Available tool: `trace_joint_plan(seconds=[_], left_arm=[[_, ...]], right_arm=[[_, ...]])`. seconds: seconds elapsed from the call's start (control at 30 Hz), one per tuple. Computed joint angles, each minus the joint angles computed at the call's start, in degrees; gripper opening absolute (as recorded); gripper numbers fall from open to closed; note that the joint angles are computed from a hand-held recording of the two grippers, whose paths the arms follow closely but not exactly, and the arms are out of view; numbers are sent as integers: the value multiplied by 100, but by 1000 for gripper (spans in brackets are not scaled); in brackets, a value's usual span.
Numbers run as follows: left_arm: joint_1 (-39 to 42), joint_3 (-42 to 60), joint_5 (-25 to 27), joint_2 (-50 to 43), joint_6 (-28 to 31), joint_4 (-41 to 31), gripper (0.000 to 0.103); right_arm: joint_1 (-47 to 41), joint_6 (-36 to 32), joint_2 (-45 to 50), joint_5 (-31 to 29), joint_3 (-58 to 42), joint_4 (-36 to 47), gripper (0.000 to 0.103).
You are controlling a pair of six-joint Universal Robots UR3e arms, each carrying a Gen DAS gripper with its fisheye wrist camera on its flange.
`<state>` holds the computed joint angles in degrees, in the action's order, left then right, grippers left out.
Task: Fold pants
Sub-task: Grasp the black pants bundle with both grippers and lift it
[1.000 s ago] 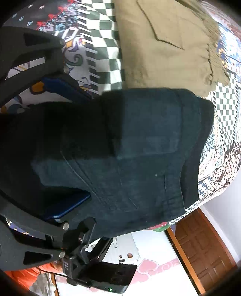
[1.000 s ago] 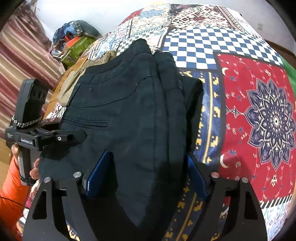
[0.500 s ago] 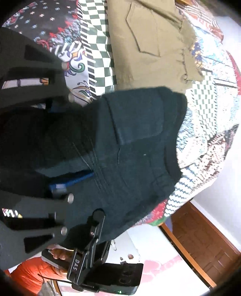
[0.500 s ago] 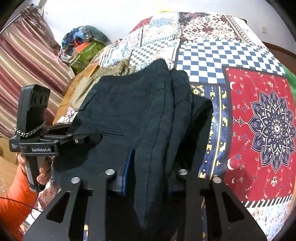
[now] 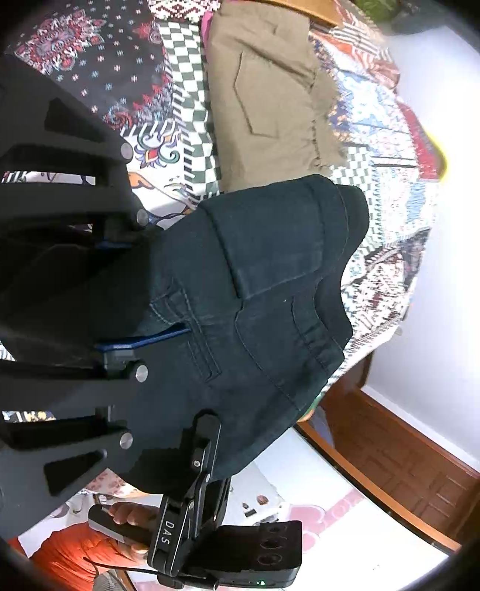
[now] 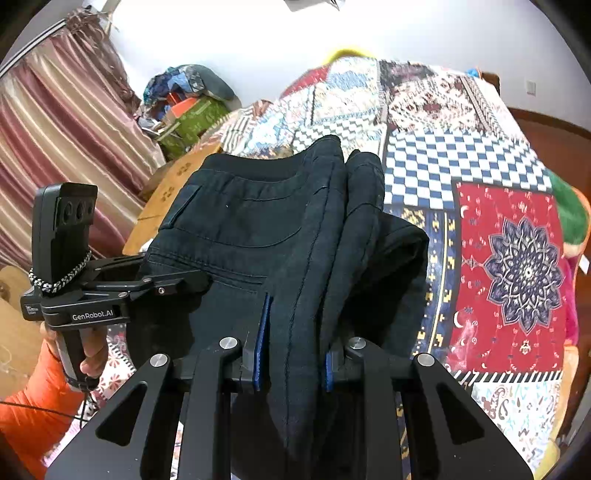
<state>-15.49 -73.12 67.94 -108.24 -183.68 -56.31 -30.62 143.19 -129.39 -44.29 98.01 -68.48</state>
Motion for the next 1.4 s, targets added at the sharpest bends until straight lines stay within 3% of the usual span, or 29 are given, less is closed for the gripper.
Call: trace_joint_plan(seconds=[0.13,0.33,0.63,0.8,1.07,1.4], left_arm=[[136,-145,6,382,-58,14,34],[499,-327,24,913,25,-36,33],[1436,-166,-148,1326,325,-241,33],[1947,209,-278,1166,510,-476,33],[2530,1310,-425,277,753,-804,32],[2618,3600,-179,-1932,823,-1351,31]], right_arm=[[315,460,128,52,-269,-412,21],[1384,1763,747,-176,-493,-2048,21],[3146,3476,2482,-981,-1466,-4411,21],[3826,3975,3467,-1375,-2237,-5016,21],[4596,4469,5236,-1951,-3996,-5365,21],[4852,4973,6963,-2097,-5511,-5450,21]])
